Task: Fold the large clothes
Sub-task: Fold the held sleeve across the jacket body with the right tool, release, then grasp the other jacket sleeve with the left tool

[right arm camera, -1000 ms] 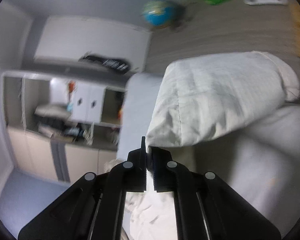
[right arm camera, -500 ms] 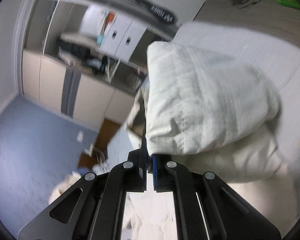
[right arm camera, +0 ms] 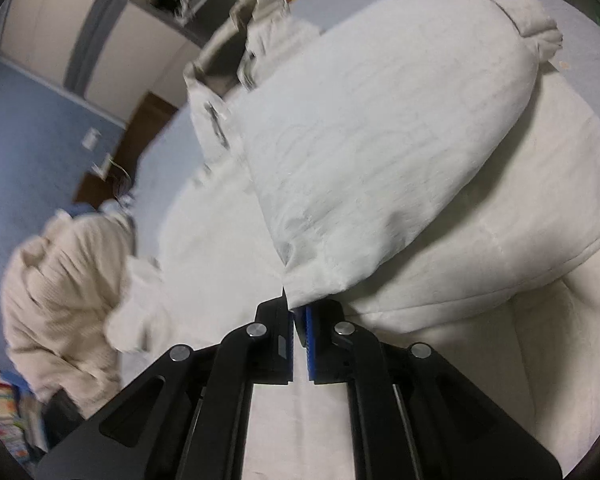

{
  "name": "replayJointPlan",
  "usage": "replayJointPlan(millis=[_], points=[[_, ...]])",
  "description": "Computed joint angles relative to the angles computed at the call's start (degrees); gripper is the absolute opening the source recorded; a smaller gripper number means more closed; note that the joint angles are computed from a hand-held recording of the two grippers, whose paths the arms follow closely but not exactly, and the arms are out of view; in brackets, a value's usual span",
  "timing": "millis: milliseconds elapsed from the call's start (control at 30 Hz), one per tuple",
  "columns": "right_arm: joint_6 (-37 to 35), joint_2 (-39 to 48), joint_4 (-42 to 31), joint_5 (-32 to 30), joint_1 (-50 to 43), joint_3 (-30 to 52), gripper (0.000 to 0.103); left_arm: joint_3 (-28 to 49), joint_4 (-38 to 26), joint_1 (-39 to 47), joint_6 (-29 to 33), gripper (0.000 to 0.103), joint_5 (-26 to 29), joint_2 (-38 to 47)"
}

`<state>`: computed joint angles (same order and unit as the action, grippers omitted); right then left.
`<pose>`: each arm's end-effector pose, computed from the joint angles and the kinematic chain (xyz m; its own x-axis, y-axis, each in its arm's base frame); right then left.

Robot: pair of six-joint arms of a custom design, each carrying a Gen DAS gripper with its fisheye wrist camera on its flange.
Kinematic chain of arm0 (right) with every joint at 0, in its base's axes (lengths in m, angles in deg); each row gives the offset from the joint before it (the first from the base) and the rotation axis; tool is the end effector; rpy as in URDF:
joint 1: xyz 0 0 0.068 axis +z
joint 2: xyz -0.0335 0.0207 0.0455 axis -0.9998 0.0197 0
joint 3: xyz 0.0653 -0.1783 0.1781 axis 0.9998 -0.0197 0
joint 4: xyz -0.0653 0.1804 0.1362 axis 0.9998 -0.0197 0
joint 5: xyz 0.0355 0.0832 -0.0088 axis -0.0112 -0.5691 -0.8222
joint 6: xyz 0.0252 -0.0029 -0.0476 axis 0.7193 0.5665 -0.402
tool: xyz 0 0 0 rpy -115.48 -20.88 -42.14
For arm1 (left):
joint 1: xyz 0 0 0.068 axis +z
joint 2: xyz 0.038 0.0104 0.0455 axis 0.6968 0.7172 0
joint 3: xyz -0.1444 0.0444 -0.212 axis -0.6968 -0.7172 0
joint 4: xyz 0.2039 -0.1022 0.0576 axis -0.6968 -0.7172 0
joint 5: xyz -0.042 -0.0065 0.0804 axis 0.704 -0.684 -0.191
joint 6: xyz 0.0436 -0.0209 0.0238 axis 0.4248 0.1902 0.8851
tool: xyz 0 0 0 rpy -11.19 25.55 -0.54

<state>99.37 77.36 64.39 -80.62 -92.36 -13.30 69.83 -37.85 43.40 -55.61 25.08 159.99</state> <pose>0.3398 0.0001 0.0545 -0.9024 0.2324 -0.3629 -0.0365 0.7979 0.6017 0.2028 -0.0024 0.0584 -0.7401 -0.1969 -0.6430 -0.1490 0.9804 -0.1288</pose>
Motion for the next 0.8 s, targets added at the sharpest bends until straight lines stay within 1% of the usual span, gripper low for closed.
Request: replayJointPlan(millis=[33, 100, 133, 200, 267, 300, 367, 433, 533, 600, 667, 733, 800], points=[[-1.26, 0.37, -0.06, 1.19, 0.51, -0.16, 0.005, -0.08, 0.11, -0.14, -0.01, 0.096, -0.15, 0.06], [-5.35, 1.91, -3.50, 2.64, -0.05, 1.51, 0.014, -0.09, 0.34, -0.29, 0.07, 0.096, -0.32, 0.35], [-6.67, 2.68, -3.96, 2.24, -0.32, 1.70, 0.022, -0.04, 0.33, -0.33, 0.14, 0.096, -0.37, 0.46], [-9.83, 1.27, -2.97, 1.60, -1.27, -0.84, 0.032, 0.02, 0.49, -0.67, 0.31, 0.096, -0.76, 0.98], [-11.76, -1.59, -3.87, 1.71, -1.17, -2.18, 0.059, 0.09, 0.66, -1.12, 0.38, 0.096, -1.11, 1.33], [-13.16, -3.45, -3.96, 1.59, -1.56, -3.53, 0.063, 0.04, 0.81, -1.48, 0.51, 0.096, -1.38, 1.39], [-15.59, -8.45, -1.61, 0.60, -3.16, -8.45, 0.066, -0.29, 1.22, -2.15, 0.68, 0.096, -1.83, 1.33], [-16.43, -11.35, -2.36, 0.04, -4.83, -9.98, 0.066, -0.50, 1.45, -3.22, 0.93, 0.096, -2.65, 1.23], [-19.07, -15.43, -2.36, 0.19, -10.45, -13.42, 0.066, -0.89, 1.13, -5.56, 1.04, 0.096, -4.44, 0.88], [-20.06, -16.87, -1.36, 3.03, -13.75, -14.86, 0.067, -1.01, 0.64, -6.73, 0.96, 0.096, -5.20, 0.56], [-20.49, -17.71, -0.10, 7.45, -15.45, -15.81, 0.071, -1.07, 0.03, -8.55, 0.33, 0.096, -5.99, 0.37], [-21.58, -17.90, 3.12, 12.56, -16.94, -17.77, 0.076, -0.28, -1.91, -10.44, -0.46, 0.096, -6.19, 0.15], [-22.59, -17.12, 5.29, 15.54, -18.57, -18.93, 0.077, 1.21, -4.88, -13.32, -1.75, 0.096, -6.39, -0.32]])
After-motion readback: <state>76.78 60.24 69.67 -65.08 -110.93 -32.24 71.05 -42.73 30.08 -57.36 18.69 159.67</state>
